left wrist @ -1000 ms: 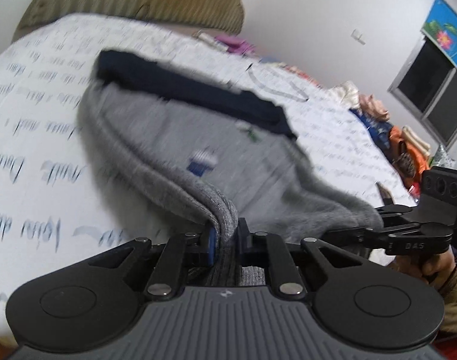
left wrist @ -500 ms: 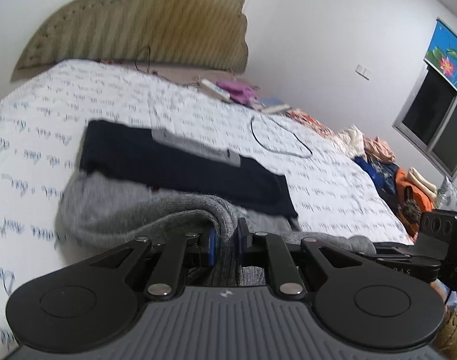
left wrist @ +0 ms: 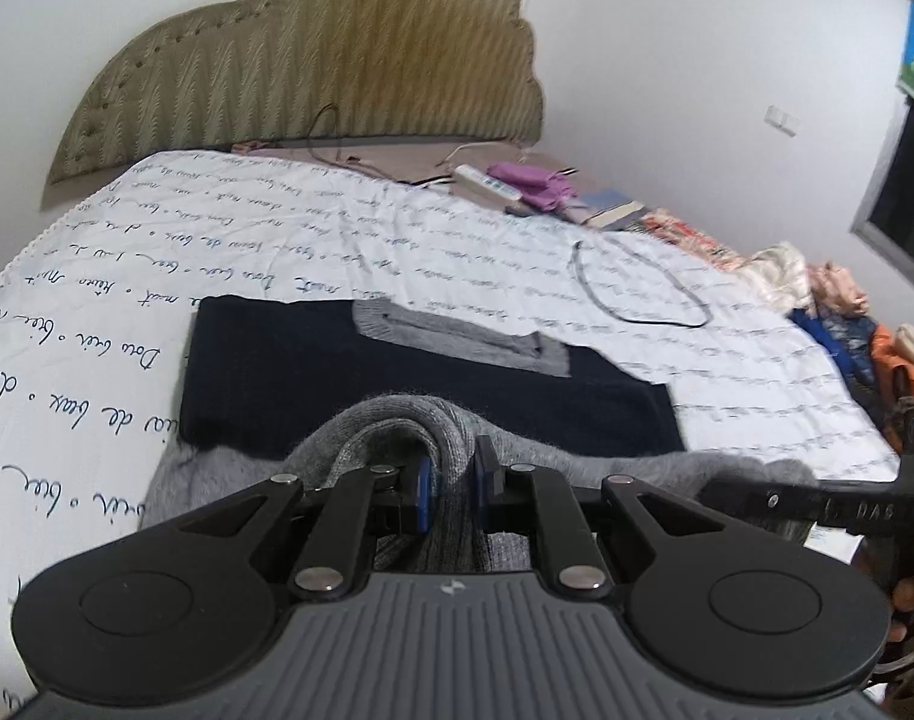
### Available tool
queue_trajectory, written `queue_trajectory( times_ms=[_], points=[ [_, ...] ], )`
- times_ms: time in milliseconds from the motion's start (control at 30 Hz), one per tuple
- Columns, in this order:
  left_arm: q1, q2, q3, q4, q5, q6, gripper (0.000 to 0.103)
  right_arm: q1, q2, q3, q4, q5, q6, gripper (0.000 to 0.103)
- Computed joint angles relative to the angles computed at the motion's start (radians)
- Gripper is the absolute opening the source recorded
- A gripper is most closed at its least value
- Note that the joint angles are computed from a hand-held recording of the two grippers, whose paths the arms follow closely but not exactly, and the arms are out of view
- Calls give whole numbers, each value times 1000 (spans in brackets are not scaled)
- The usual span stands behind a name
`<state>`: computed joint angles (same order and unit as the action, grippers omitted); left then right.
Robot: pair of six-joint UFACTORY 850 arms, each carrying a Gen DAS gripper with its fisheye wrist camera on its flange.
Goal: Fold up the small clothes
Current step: 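Lift the hem with both grippers and fold it toward the collar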
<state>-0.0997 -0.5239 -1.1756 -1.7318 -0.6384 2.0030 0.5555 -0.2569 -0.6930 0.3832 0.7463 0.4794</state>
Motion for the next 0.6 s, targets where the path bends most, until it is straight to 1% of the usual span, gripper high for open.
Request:
queue_trajectory(
  times_ms=[67, 267, 300, 333, 367, 400, 433, 467, 500, 533, 600],
  points=[
    [-15, -29, -37, 1, 32, -13, 13, -33, -27, -20, -29, -4, 42, 14],
    [-58, -129, -169, 42, 114, -97, 13, -102, -110, -107, -39, -66, 34, 14],
    [-63, -150, -195, 62, 129, -130, 13, -114, -125, -121, -51, -77, 45, 14],
    [-67, -180, -233, 124, 136, -199, 14, -127, -139, -133, -63, -84, 62, 15],
    [-71, -206, -267, 189, 142, -279, 14, -140, -156, -147, -81, -93, 89, 18],
    [-72, -233, -301, 256, 144, -370, 14, -155, -174, -162, -111, -107, 132, 19],
    [-70, -259, -333, 323, 131, -456, 14, -166, -189, -172, -126, -117, 166, 21],
    [-65, -278, -354, 359, 115, -509, 15, -175, -203, -181, -141, -128, 196, 22],
    [-57, -290, -364, 362, 92, -534, 15, -183, -215, -188, -158, -138, 221, 24],
    [-47, -298, -372, 371, 62, -556, 15, -188, -221, -190, -173, -145, 241, 30],
    [-30, -299, -374, 384, 16, -569, 16, -191, -221, -175, -211, -126, 275, 34]
  ],
)
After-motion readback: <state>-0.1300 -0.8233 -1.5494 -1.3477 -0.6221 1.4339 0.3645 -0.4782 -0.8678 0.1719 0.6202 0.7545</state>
